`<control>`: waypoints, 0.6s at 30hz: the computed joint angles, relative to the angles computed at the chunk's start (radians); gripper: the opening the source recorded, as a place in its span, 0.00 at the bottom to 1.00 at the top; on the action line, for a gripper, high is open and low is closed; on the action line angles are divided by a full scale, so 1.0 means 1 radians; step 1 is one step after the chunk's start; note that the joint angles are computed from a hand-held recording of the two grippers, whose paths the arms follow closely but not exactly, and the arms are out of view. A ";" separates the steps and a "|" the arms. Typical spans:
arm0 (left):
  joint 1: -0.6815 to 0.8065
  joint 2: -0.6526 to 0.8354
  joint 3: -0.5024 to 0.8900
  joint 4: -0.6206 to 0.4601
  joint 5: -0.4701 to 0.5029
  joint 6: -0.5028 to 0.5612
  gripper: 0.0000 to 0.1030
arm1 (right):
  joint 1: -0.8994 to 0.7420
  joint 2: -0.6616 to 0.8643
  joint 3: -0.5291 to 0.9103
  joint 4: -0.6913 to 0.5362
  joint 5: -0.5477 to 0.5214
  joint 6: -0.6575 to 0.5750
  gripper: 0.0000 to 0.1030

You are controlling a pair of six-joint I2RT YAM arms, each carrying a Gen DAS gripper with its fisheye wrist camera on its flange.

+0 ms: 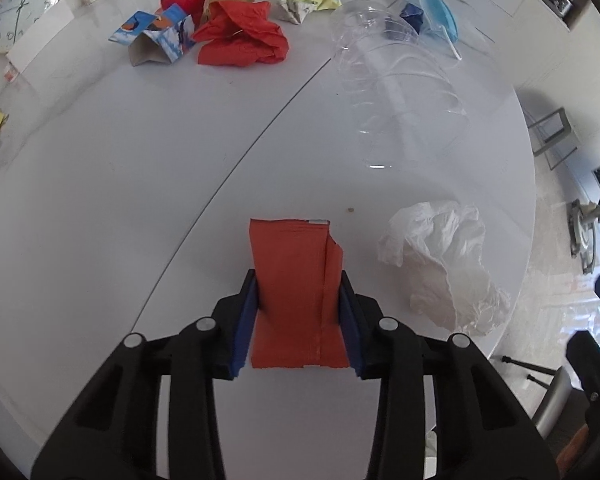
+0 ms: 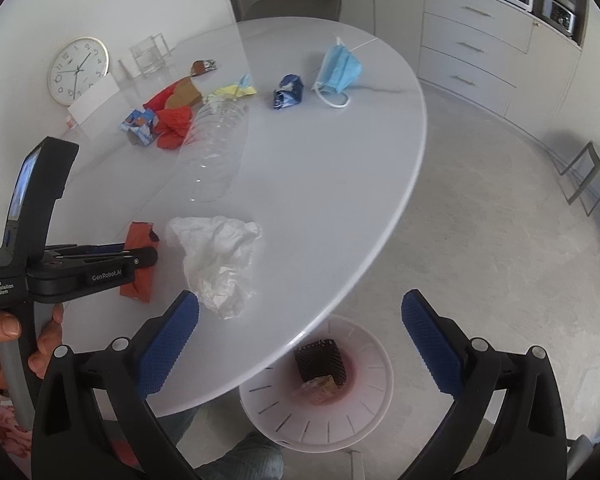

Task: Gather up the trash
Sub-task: 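Grasp the white tissue with the right tool while the left tool holds the red packet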

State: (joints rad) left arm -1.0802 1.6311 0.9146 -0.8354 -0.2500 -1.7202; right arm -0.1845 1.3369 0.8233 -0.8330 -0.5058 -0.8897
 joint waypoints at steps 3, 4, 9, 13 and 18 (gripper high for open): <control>-0.020 -0.057 -0.019 -0.025 -0.008 -0.017 0.35 | 0.070 0.009 -0.026 0.021 0.006 0.044 0.98; -0.030 -0.081 -0.025 -0.038 -0.012 -0.021 0.35 | 0.092 0.013 -0.036 0.031 0.006 0.060 0.98; -0.082 -0.191 -0.014 -0.161 -0.047 -0.035 0.35 | 0.244 0.001 -0.118 0.145 0.060 0.185 0.98; -0.154 -0.260 0.012 -0.291 -0.092 -0.071 0.35 | 0.359 -0.016 -0.179 0.254 0.139 0.306 0.98; -0.212 -0.333 0.026 -0.420 -0.133 -0.086 0.35 | 0.420 -0.016 -0.216 0.329 0.202 0.425 0.81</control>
